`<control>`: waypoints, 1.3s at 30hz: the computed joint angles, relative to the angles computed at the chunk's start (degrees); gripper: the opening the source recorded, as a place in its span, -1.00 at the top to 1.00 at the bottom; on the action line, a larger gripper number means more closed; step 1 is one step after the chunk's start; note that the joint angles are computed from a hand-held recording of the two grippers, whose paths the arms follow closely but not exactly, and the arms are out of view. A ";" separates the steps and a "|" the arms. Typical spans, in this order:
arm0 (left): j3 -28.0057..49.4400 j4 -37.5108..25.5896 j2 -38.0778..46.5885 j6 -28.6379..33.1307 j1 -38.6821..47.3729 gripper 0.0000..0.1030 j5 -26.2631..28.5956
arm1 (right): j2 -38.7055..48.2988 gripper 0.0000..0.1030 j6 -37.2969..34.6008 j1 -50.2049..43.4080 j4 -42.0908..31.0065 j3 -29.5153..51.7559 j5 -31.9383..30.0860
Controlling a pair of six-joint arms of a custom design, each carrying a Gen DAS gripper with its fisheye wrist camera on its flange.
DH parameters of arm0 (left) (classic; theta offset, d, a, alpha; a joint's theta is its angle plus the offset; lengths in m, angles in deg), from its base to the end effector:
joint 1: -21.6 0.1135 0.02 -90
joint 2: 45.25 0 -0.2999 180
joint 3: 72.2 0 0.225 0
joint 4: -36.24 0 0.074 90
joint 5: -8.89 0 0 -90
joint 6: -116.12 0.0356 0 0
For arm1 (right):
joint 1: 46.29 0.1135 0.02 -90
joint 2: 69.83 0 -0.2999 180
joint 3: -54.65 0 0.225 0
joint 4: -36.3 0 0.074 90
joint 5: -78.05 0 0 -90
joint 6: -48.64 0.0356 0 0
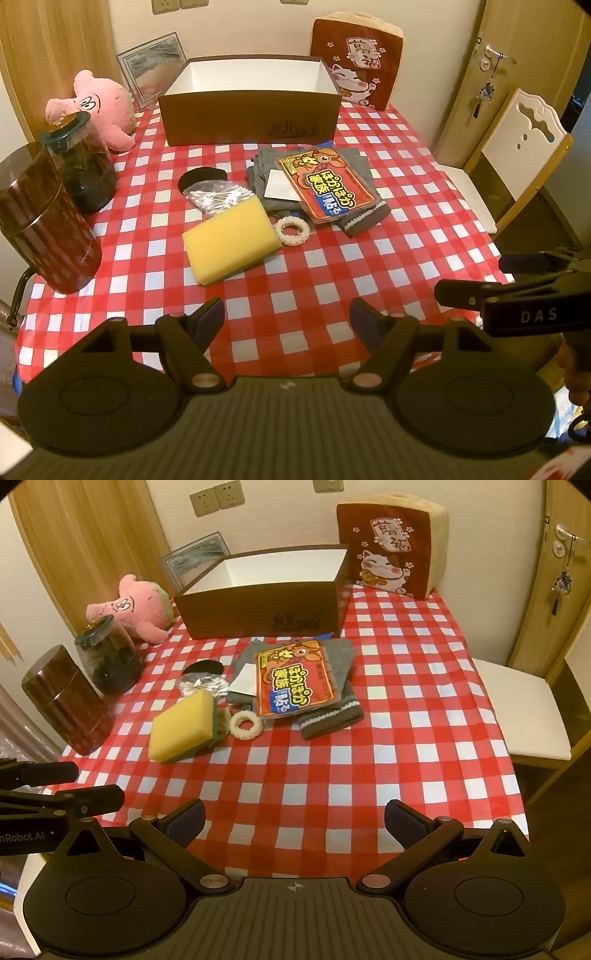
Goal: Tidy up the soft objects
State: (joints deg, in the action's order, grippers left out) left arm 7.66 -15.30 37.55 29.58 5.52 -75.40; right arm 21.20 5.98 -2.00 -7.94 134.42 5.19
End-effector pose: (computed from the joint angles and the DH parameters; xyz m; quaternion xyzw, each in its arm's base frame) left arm 0.2591 -0.0784 0.3104 0.1764 0.9348 -0.0806 0.2976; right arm 0.2273 0.2070 0.2804 0.0693 0.9428 0.1111 0.3064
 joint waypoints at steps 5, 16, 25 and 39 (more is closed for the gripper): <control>-0.06 0.13 -0.07 0.04 0.01 -0.42 0.03 | 0.14 -1.00 0.01 0.00 -0.05 0.07 -0.03; -0.02 0.09 -0.02 -0.03 -0.06 -0.42 -0.04 | 0.21 -1.00 0.05 0.08 -0.15 0.15 0.19; 0.11 0.27 0.33 0.54 0.81 -0.42 0.51 | 0.27 -1.00 -0.08 0.10 -0.12 0.25 0.21; 0.08 0.30 0.35 0.61 0.91 -0.42 0.64 | 0.49 -1.00 -0.10 0.08 -0.19 0.52 0.25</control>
State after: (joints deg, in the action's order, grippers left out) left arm 7.74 -15.00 37.90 30.18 6.43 -74.76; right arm 21.69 5.88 -1.92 -8.13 134.95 5.44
